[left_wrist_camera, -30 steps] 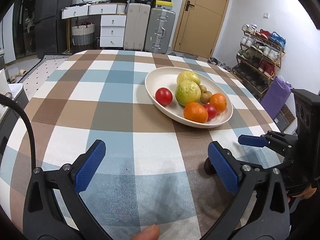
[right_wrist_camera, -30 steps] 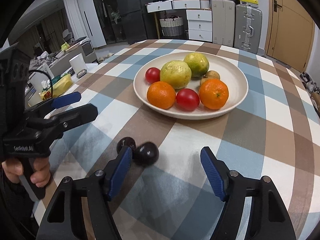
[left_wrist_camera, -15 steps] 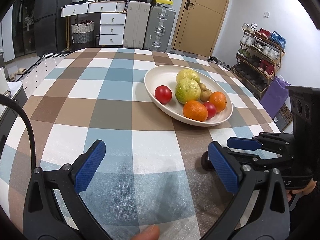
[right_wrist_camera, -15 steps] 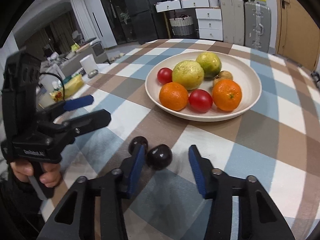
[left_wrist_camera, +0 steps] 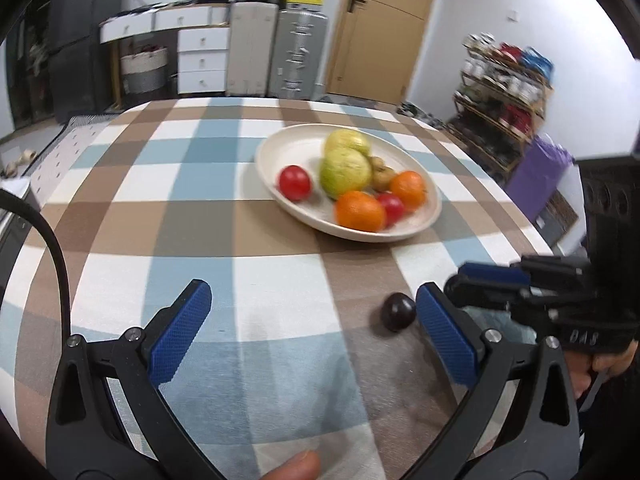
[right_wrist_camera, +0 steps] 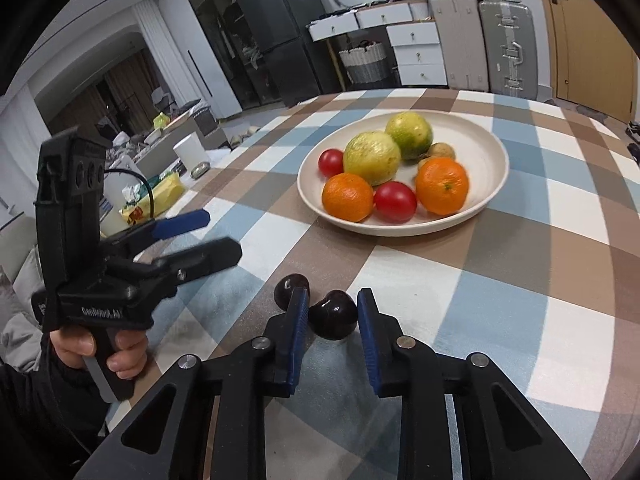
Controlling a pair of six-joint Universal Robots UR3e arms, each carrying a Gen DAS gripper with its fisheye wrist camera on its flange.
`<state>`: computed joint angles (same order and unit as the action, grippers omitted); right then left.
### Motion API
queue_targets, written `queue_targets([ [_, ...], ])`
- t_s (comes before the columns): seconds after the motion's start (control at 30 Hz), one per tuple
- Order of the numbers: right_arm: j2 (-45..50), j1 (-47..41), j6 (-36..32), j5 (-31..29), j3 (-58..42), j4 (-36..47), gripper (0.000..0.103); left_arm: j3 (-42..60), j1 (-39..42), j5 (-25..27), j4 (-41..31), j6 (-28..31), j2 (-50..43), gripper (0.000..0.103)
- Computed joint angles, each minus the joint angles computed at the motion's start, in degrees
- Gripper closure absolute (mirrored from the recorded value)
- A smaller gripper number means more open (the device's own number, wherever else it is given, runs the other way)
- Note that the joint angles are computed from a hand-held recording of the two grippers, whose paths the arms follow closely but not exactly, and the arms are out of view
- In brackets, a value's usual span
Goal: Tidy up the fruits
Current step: 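Close the right tool around one dark plum while the left tool grasps the other, then carry both plums over the cream plate with both tools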
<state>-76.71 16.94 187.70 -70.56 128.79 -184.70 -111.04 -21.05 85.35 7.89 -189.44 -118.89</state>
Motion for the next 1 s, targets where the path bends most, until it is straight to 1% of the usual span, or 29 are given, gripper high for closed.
queue_targets([
  [0.07,-0.96,-0.53,0.42,-0.26,1.68,-1.46,0.077,1.50,-1.44,1.15,-1.36,0.55,-0.62,0.001],
  [0.17,-1.37,-2.39,1.04,1.93,3.95,-3.88,0.077,3.38,-2.67,0.93,-3.80,0.93,-1.29,0.001],
  [0.27,-2.01,-2.58,0.90,1.65,4.73,-4.00,0.077,5.36,-3.98,2.18,-5.90,1.41,-2.26,0.001],
  [0.3,-2.18,-2.60,0.78,1.48,4.80,-3.84,0.077,6.05,-4.42,2.76,-6.55,1.49,-2.62,0.004],
  [0.37,-2.66,-2.77,0.87,1.16,5.14,-3.83,0.077,7.20,-4.97,2.65,-7.87,2.02,-3.26,0.013],
  [0.4,-2.66,-2.82,0.92,1.19,5.08,-3.72,0.077,7.60,-4.87,2.10,-8.48,2.39,-3.54,0.022],
  [0.43,-2.72,-2.86,0.95,1.10,5.04,-3.59,0.077,8.37,-4.91,1.40,-9.80,2.92,-3.93,0.028],
  [0.47,-2.74,-2.84,0.99,0.89,5.09,-3.66,0.077,8.91,-4.98,1.13,-10.82,3.19,-4.10,0.030],
  [0.53,-2.69,-2.89,1.10,0.94,5.14,-3.66,0.077,9.79,-5.32,1.16,-11.88,3.70,-4.55,0.039],
  [0.57,-2.64,-2.89,1.17,0.94,5.21,-3.78,0.077,9.97,-5.36,0.82,-12.06,3.99,-4.67,0.040],
  [0.67,-2.41,-3.08,0.98,1.30,5.17,-3.79,0.077,9.60,-4.81,-1.57,-11.98,4.78,-4.58,0.057],
  [0.7,-2.37,-3.08,0.97,1.27,5.15,-3.73,0.077,9.42,-4.69,-2.22,-11.88,4.95,-4.52,0.060],
  [0.77,-2.40,-3.27,1.00,1.42,5.42,-3.87,0.077,8.63,-4.34,-4.22,-10.94,5.78,-4.23,0.078],
  [0.83,-2.53,-3.34,1.05,1.47,5.51,-3.89,0.077,8.04,-4.48,-4.95,-9.92,6.68,-3.97,0.084],
  [0.93,-2.54,-3.49,0.99,1.48,5.58,-4.15,0.077,7.48,-4.49,-5.34,-9.06,7.17,-3.68,0.088],
  [1.0,-2.56,-3.58,1.06,1.45,5.77,-4.39,0.077,7.14,-4.34,-5.65,-8.98,7.18,-3.43,0.088],
])
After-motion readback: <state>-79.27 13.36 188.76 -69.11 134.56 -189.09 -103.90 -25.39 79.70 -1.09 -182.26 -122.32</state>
